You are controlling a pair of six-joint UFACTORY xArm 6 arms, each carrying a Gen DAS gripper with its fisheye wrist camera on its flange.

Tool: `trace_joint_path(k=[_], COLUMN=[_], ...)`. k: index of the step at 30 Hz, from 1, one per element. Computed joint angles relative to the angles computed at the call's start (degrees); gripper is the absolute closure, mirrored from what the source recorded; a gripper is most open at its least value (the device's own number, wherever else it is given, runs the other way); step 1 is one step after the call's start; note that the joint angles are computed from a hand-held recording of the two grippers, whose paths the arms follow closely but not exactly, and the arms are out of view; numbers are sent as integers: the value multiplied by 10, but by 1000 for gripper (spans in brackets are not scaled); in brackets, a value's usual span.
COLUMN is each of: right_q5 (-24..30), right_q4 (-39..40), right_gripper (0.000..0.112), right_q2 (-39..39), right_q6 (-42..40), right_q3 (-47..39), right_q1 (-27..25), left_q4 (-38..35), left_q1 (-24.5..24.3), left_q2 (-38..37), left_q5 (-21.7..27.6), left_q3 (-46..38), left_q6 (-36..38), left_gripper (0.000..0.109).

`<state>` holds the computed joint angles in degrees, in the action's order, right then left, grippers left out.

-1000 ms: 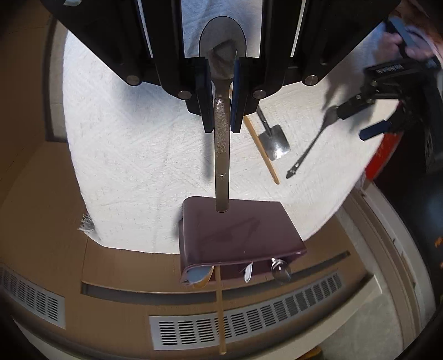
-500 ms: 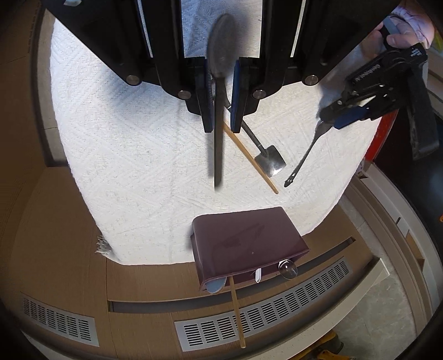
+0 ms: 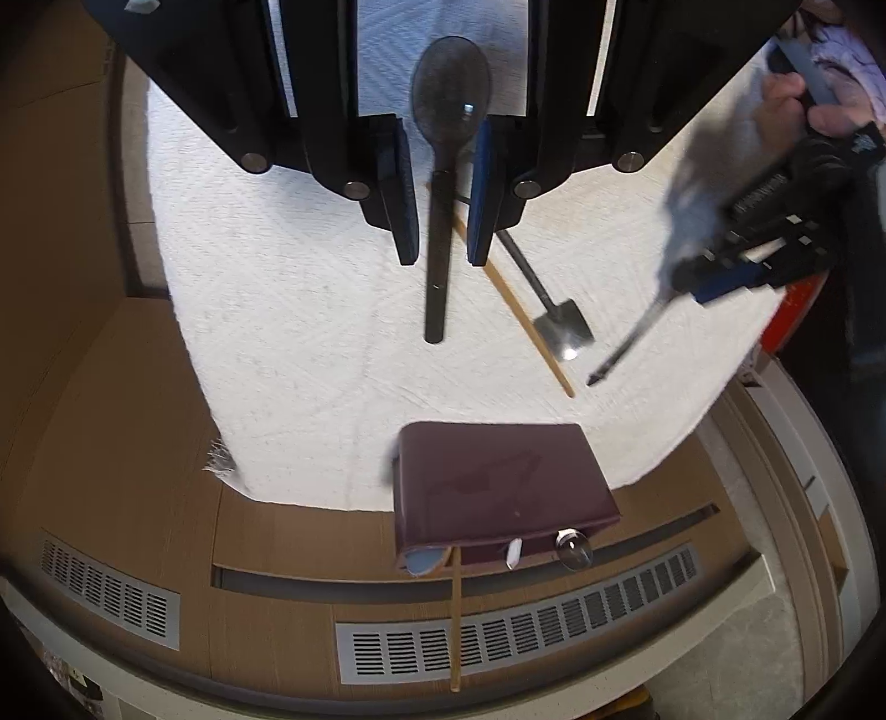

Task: Organize utensils
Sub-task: 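Lift black-handled spoon with right tool while left grasps smiley-face metal spoon, then carry both spoons over the maroon caddy and open both tools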

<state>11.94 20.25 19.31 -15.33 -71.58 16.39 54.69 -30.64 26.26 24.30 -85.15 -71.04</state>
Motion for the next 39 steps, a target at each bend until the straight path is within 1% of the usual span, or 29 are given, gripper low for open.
trace_joint_path(k=[2, 3, 4, 6, 8, 10, 11, 14, 15, 17, 18, 19, 21, 24, 26, 30, 32, 34, 35, 37, 38, 39], right_q5=[3, 13, 29, 61, 93, 112, 120, 152, 160, 148, 142, 139, 119, 66, 41, -4, -16, -21, -28, -39, -50, -70], right_q4=[-36, -32, -11, 33, 25, 11, -11, -133, -147, -195, -203, -188, -132, -63, 4, 106, 168, 209, 212, 240, 241, 227], right_gripper=[94, 94, 94, 94, 94, 94, 94, 94, 94, 96, 101, 101, 102, 102, 101, 101, 101, 101, 101, 101, 101, 101], right_q2=[4, 8, 14, 31, 54, 80, 92, 128, 134, 130, 124, 117, 94, 43, 10, -34, -46, -48, -50, -46, -41, -33], right_q6=[22, 15, -4, -40, -33, -22, -3, 97, 106, 135, 133, 117, 75, 24, -25, -102, -150, -182, -183, -219, -227, -222], right_q3=[0, -7, -19, -49, -85, -122, -139, -188, -196, -185, -176, -167, -136, -74, -42, -10, -13, -29, -36, -71, -91, -117], right_q1=[-4, -6, -8, -11, -13, -11, -10, -3, -1, 4, 5, 6, 6, 7, 8, 16, 22, 27, 32, 37, 40, 43], left_q4=[79, 111, 132, 136, 128, 134, 133, 116, 108, 95, 92, 87, 83, 81, 85, 103, 97, 70, 58, 32, 20, -7], left_q1=[1, 2, 5, 16, 28, 34, 37, 42, 44, 45, 44, 44, 42, 40, 38, 36, 37, 42, 44, 49, 52, 56], left_q2=[-19, -27, -35, -43, -48, -56, -56, -64, -69, -72, -71, -71, -74, -78, -81, -87, -87, -81, -78, -69, -62, -51], left_q5=[5, 6, 2, -20, -42, -49, -52, -65, -72, -77, -76, -76, -77, -79, -82, -86, -92, -106, -113, -124, -129, -134], left_q3=[6, 7, 8, 5, 3, 5, 4, 11, 18, 24, 23, 24, 26, 28, 28, 23, 13, -7, -19, -55, -77, -107], left_q6=[-54, -74, -86, -87, -83, -91, -91, -78, -73, -65, -63, -58, -56, -54, -57, -67, -60, -32, -18, 18, 34, 67], left_gripper=[79, 79, 79, 79, 79, 79, 79, 79, 79, 79, 79, 79, 79, 79, 79, 79, 79, 79, 79, 79, 79, 79])
